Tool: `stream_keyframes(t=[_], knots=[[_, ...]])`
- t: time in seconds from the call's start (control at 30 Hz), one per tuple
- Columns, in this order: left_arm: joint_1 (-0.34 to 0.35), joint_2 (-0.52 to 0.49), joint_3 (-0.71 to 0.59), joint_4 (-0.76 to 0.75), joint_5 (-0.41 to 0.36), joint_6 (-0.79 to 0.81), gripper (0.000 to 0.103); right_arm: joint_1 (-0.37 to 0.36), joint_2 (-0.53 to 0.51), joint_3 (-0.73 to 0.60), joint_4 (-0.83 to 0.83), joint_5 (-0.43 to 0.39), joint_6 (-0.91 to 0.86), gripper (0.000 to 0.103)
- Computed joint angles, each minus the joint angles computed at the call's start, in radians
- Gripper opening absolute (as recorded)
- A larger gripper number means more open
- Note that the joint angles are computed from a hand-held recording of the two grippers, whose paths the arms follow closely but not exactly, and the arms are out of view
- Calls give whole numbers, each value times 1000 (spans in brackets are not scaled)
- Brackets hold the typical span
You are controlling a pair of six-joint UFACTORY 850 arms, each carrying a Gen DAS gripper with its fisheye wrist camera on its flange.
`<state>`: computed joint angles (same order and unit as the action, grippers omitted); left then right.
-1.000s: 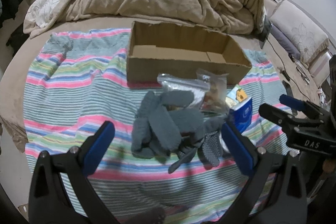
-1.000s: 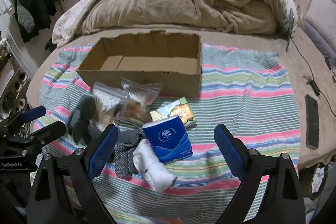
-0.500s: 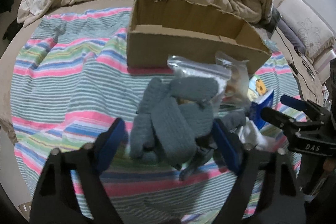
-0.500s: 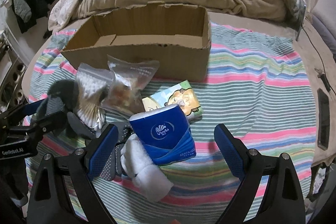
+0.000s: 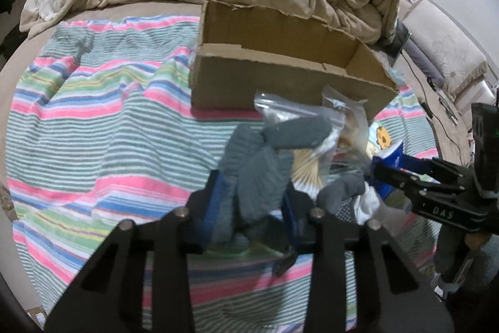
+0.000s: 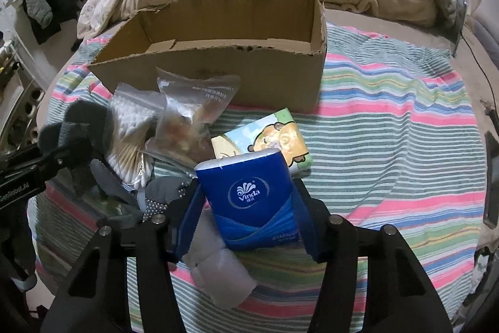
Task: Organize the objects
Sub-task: 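Grasp the grey gloves with the left tool while the right tool grasps the blue Vinda tissue pack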
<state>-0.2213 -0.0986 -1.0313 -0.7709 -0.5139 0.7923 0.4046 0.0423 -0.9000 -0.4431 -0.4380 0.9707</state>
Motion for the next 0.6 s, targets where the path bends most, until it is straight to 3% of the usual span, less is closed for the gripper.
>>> stream_keyframes(t=[0.23,0.37,0.47,0.53,0.6], knots=[[14,23,15,-64,-11,61,22,13,32,1,-77,-13,78,57],[15,26,13,-60,-5,68,20,18,51,-1,-110,-21,108,57],[-3,-19,-11,84,7,-35,27,22,62,1,-123,-24,118,57],[-18,-38,-17,215,47,-157,40,23,67,2,-120,-26,116,57],[-17,-61,-27,246,42,-180,48,24,73,5,-118,-27,116,57]])
